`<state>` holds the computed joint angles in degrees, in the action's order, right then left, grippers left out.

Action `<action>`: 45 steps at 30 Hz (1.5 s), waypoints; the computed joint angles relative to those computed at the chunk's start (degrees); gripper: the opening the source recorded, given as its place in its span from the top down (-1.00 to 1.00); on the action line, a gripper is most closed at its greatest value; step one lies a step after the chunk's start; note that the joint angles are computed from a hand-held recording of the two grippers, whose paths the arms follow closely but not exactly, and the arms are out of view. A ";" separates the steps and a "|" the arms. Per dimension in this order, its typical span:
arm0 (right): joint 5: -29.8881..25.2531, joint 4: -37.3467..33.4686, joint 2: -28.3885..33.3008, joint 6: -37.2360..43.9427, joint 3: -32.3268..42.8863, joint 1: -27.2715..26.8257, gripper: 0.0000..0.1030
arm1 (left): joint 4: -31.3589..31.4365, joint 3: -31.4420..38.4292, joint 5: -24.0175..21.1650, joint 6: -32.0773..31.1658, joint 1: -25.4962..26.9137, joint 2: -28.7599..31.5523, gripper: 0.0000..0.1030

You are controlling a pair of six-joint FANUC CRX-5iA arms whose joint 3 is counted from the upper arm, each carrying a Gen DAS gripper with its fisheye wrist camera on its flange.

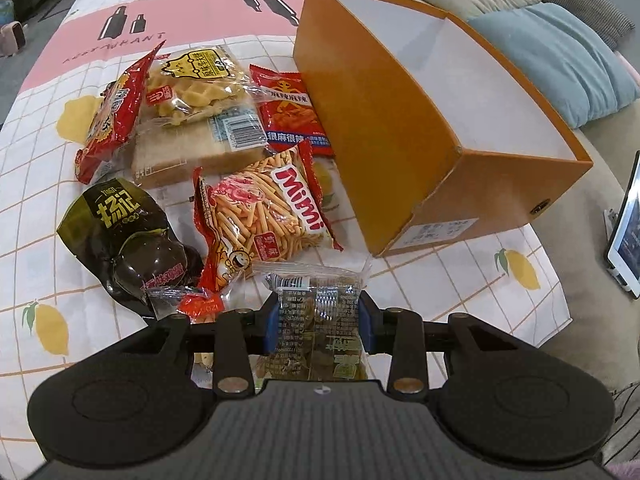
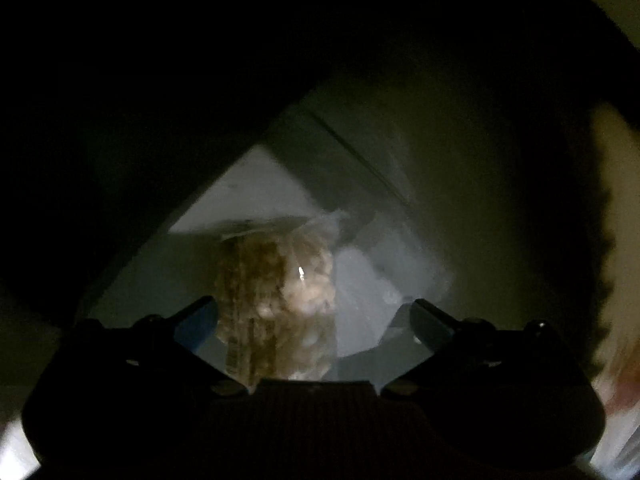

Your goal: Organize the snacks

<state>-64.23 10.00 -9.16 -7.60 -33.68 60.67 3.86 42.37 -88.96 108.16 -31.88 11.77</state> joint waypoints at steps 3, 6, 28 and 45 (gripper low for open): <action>-5.46 2.10 2.54 1.31 2.41 1.93 -0.90 | -0.46 0.62 -0.44 -0.16 -0.37 0.44 0.17; -10.29 0.91 4.27 5.50 5.41 1.80 -0.86 | 0.38 0.57 -0.43 -0.55 -0.18 0.73 0.17; 0.51 1.30 1.41 11.06 -0.99 -0.17 -0.50 | -0.20 -0.55 0.15 -1.17 -0.35 0.11 0.17; -0.82 -9.84 1.01 2.67 -0.47 -13.28 -0.49 | -0.37 -1.29 1.39 0.14 0.85 -2.86 0.17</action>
<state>-65.05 0.16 -8.16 -4.93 -34.15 47.39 3.49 41.08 -87.58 108.30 -31.03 8.90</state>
